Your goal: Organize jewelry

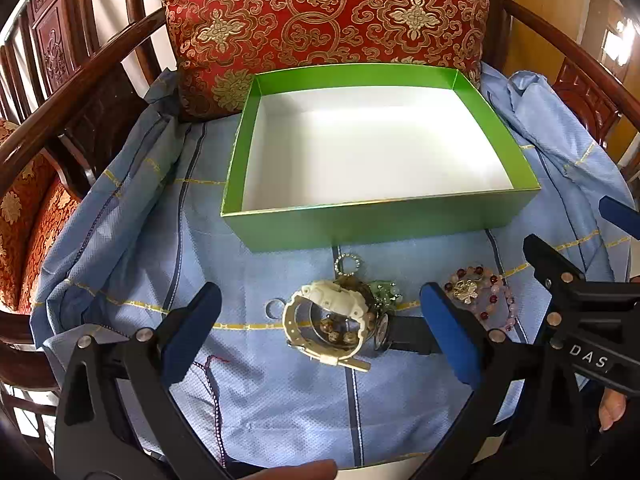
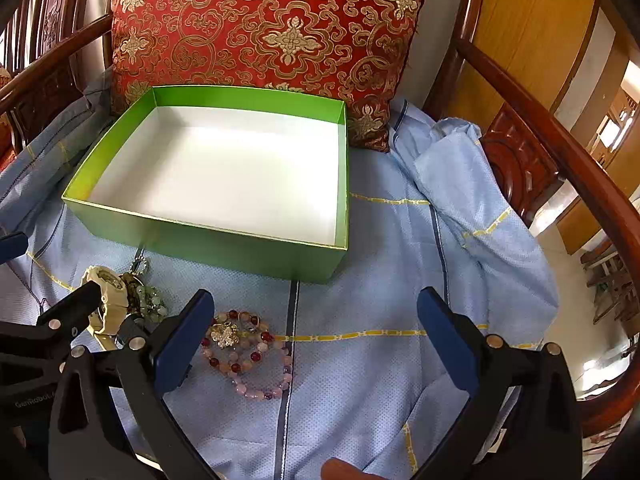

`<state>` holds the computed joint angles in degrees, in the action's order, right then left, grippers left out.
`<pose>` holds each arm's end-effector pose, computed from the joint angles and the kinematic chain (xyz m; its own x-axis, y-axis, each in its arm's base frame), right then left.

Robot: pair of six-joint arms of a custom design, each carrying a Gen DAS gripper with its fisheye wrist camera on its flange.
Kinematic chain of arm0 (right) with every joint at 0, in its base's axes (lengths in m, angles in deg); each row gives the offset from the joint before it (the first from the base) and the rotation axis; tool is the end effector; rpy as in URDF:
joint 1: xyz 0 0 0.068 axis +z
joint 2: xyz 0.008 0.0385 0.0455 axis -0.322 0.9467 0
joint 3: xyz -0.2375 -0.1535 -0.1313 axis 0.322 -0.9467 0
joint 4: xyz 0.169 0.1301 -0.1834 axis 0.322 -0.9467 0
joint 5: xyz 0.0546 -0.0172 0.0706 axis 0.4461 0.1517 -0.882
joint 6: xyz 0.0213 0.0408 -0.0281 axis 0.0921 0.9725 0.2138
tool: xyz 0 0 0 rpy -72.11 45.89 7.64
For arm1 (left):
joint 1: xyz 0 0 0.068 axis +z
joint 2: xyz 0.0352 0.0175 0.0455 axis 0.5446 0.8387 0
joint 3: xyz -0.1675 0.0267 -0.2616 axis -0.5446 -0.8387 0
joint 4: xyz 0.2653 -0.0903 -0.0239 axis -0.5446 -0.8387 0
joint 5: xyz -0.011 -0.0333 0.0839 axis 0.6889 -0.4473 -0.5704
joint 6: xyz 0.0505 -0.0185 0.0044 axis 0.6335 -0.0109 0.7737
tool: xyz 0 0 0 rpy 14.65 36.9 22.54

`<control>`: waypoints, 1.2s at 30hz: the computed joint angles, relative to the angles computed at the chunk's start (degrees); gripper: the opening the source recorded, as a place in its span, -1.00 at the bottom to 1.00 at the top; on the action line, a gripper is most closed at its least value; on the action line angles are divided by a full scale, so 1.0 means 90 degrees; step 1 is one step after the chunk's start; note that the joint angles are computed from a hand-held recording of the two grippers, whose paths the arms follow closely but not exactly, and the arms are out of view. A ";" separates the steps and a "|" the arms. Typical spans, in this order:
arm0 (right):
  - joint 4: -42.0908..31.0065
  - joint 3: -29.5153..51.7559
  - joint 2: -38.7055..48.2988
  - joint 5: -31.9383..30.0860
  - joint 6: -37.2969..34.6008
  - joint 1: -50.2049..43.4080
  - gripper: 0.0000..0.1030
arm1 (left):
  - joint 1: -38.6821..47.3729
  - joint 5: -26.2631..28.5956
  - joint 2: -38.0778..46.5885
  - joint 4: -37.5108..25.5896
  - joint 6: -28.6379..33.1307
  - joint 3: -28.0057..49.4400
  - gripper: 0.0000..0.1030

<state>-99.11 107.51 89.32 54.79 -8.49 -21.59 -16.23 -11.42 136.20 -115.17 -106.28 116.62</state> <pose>0.2006 -0.0048 0.1880 -0.7004 -0.3958 -0.5940 -0.3795 0.9113 -0.1598 0.1560 -0.1530 0.1933 -0.8210 -0.2047 -0.5329 -0.2890 0.9541 0.0789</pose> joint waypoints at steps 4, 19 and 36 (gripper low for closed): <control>-0.0027 0.0014 0.0004 -0.0006 -0.0008 0.0031 0.94 | -0.0018 -0.0012 -0.0060 -0.0050 0.0006 -0.0035 0.92; -0.0013 0.0022 0.0049 0.0065 -0.0040 0.0063 0.94 | -0.0022 -0.0007 -0.0038 -0.0102 -0.0008 -0.0038 0.92; 0.0027 -0.0031 -0.0010 0.0101 -0.0085 0.0091 0.94 | -0.0038 -0.0016 -0.0072 -0.0099 -0.0027 -0.0097 0.92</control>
